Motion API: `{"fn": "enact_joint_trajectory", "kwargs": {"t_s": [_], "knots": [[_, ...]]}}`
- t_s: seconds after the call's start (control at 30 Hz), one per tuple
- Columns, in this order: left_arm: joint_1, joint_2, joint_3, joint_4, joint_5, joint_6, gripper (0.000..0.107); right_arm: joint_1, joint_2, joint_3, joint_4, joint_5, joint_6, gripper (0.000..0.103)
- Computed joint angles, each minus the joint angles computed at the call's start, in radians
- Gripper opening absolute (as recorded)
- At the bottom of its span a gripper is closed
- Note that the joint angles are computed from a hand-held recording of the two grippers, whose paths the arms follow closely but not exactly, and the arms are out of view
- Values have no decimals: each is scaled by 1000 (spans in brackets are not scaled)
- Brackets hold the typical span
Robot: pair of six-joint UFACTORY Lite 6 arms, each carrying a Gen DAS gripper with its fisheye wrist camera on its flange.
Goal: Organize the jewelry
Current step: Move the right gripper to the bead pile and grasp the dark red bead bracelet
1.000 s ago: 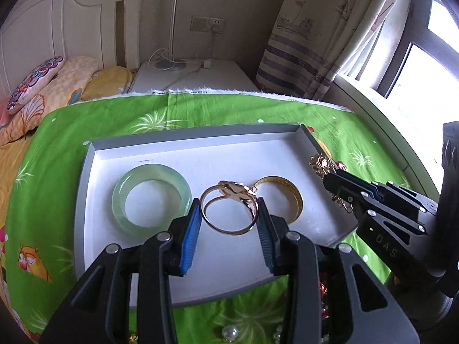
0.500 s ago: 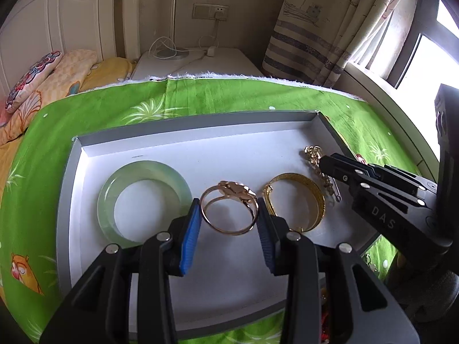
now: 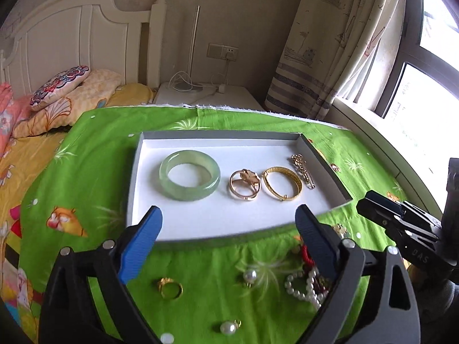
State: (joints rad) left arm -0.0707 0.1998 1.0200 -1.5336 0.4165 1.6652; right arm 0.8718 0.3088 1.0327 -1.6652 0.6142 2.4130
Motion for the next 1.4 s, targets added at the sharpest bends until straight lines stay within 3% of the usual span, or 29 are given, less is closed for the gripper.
{"fn": "enact_joint_trajectory", "kwargs": {"t_s": [0.2, 0.43, 0.7, 0.93, 1.1, 1.4], "knots": [[105, -234, -307, -93, 67, 208, 95, 68, -40, -110, -19, 14, 110, 40], [182, -262, -458, -188, 151, 375, 95, 98, -35, -125, 27, 11, 97, 38], [277, -171, -420, -113, 299, 322, 95, 86, -9, -96, 74, -6, 46, 35], [280, -167, -415, -104, 316, 314, 96, 69, 76, 15, 254, -15, -180, 35], [291, -161, -410, -96, 334, 308, 97, 87, 149, 110, 380, 35, -347, 34], [295, -160, -413, -100, 344, 314, 98, 118, 247, 240, 490, 112, -528, 24]]}}
